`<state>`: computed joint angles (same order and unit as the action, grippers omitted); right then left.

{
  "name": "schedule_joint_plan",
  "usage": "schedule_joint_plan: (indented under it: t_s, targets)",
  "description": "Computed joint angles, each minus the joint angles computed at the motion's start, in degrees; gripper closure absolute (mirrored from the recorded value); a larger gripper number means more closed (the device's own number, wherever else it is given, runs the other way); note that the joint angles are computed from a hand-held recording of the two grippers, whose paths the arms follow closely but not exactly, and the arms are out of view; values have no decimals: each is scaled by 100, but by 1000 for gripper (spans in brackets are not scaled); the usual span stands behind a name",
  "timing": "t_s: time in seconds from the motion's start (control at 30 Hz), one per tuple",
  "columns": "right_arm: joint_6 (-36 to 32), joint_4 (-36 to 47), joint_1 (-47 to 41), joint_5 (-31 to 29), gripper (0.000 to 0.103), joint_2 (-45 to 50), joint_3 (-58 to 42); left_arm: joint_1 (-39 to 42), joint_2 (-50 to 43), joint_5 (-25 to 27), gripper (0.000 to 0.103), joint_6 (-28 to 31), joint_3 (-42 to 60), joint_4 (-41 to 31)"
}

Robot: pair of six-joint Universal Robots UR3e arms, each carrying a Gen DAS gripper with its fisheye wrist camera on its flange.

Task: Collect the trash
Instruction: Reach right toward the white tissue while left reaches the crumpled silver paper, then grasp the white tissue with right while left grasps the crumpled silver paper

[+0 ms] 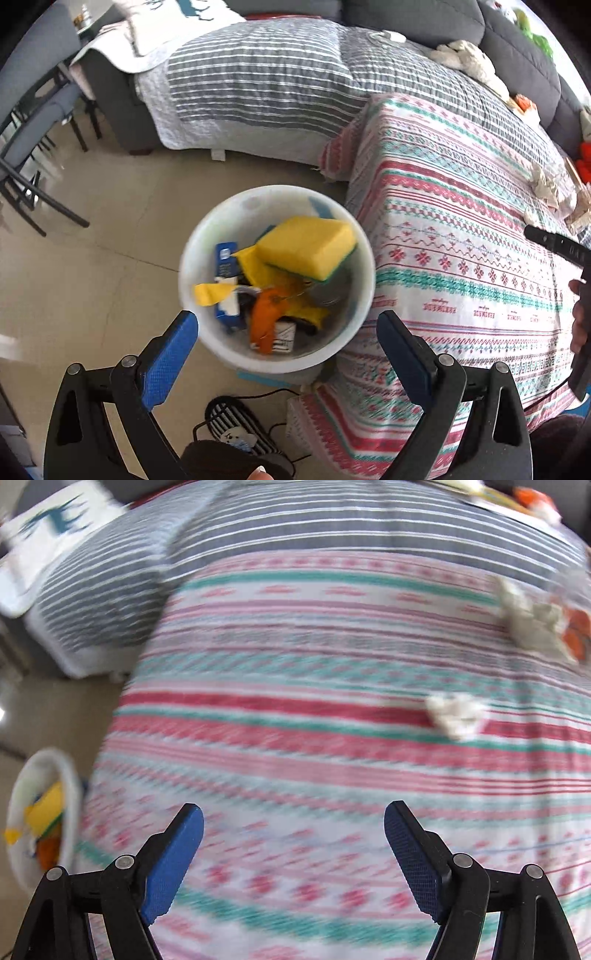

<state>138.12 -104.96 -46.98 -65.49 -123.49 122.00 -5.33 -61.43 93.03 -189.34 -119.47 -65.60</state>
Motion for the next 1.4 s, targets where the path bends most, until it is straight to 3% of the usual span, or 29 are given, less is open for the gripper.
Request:
schedule_joint_plan:
  t_s: [0.23,0.4,0.53,0.67,0.77,0.83,0.9,1.03,1.4]
  targets:
    - [-103,-887,-486,-148,19,1081,-240,-717,-938,303,4,-477,434,434]
    - [70,-1468,-332,-283,22,1768,-377,-973,-1297,333,4,-662,644,553]
    - [246,-1819,-105,-592,32,2234,-405,-1122,-1437,358,4,-756,768,594]
    - [264,-2057,-61,-540,42,2225,-318,-1244,-1614,414,4,-815,883,667]
    - [291,-2140,-82,-478,62,2282,-344,-1312,-1685,458,4,-855,900,723]
    - [295,-2027,-160,-370,85,2337,-448,-1376,-1745,483,4,-889,947,752]
    - [296,-1848,-249,-260,94,2380,-562,-1461,-1816,516,4,-930,1012,776]
    - [176,-1460,-510,-14,97,2311,-738,-1727,-2029,590,4,-1048,1267,797]
    - [-1668,624,-2351,918,98,1838,-1512,-2676,-3200,711,4,-1461,2547,801]
